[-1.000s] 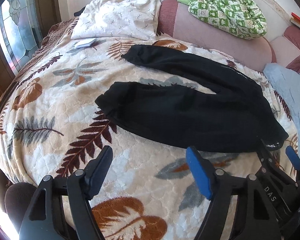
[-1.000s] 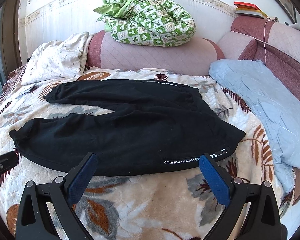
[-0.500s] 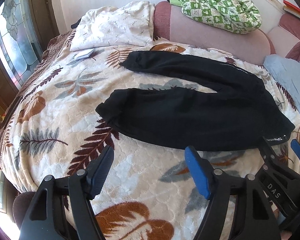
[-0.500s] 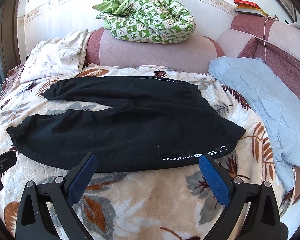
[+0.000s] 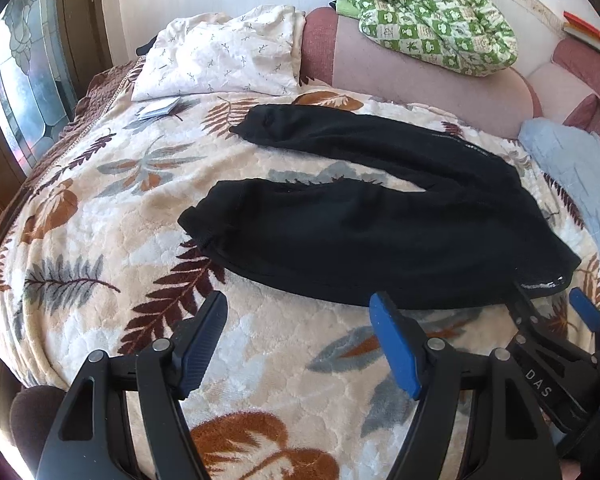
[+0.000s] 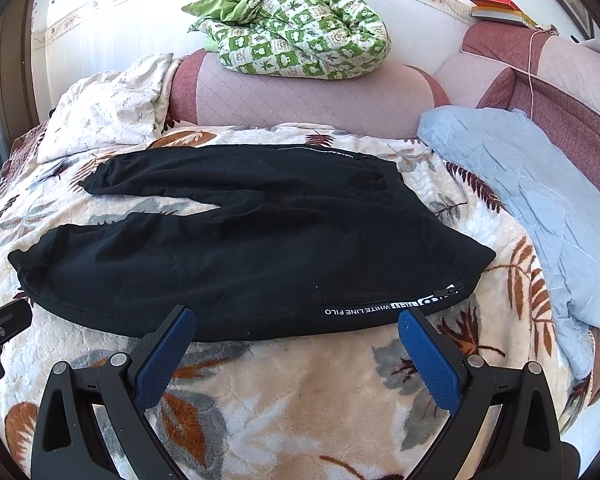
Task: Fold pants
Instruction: 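Lower both grippers onto the pants waistband and close them on it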
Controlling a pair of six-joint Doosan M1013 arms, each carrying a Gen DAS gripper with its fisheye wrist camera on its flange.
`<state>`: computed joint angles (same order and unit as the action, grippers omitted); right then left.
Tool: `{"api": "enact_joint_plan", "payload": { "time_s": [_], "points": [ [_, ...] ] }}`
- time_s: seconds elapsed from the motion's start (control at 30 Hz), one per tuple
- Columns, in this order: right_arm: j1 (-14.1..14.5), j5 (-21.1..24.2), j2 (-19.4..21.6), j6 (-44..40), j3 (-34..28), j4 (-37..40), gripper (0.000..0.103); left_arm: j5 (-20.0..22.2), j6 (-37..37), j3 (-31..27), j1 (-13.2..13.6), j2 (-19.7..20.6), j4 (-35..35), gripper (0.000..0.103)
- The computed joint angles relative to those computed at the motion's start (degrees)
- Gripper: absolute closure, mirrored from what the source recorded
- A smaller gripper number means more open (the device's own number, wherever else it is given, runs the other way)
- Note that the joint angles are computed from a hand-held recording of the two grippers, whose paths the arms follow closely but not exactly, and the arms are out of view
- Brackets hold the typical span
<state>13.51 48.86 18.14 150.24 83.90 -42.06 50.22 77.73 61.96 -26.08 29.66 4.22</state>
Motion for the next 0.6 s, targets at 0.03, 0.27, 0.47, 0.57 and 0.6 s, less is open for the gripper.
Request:
{"api": "enact_joint_plan", "payload": {
  "time_s": [0.03, 0.27, 0.47, 0.57, 0.6],
  "points": [
    [-0.05, -0.02, -0.01, -0.03, 0.03, 0.06, 0.000, -1.16, 0.56, 0.51, 0.28, -0.25, -1.48, 0.029],
    [-0.75, 0.13, -0.13, -0.17, -0.18, -0.49, 0.000, 5.44, 6.40, -3.35, 1.17, 1.90, -5.45, 0.041],
    [-2.50, 0.20, -0.19, -2.13, -1.14, -1.23, 0.000, 10.75, 6.37, -9.69, 2.10, 5.03, -1.39, 0.048],
    [-4.19, -0.53, -0.05, -4.76, -2.29, 0.06, 0.000, 13.02, 8.24, -14.76, 3.13, 7.37, -1.94, 0.058],
    [-5.09, -0.95, 0.13, -6.58, -2.97, 1.26, 0.000, 13.53, 8.70, -16.89, 3.34, 8.36, -1.48, 0.063]
  ]
}}
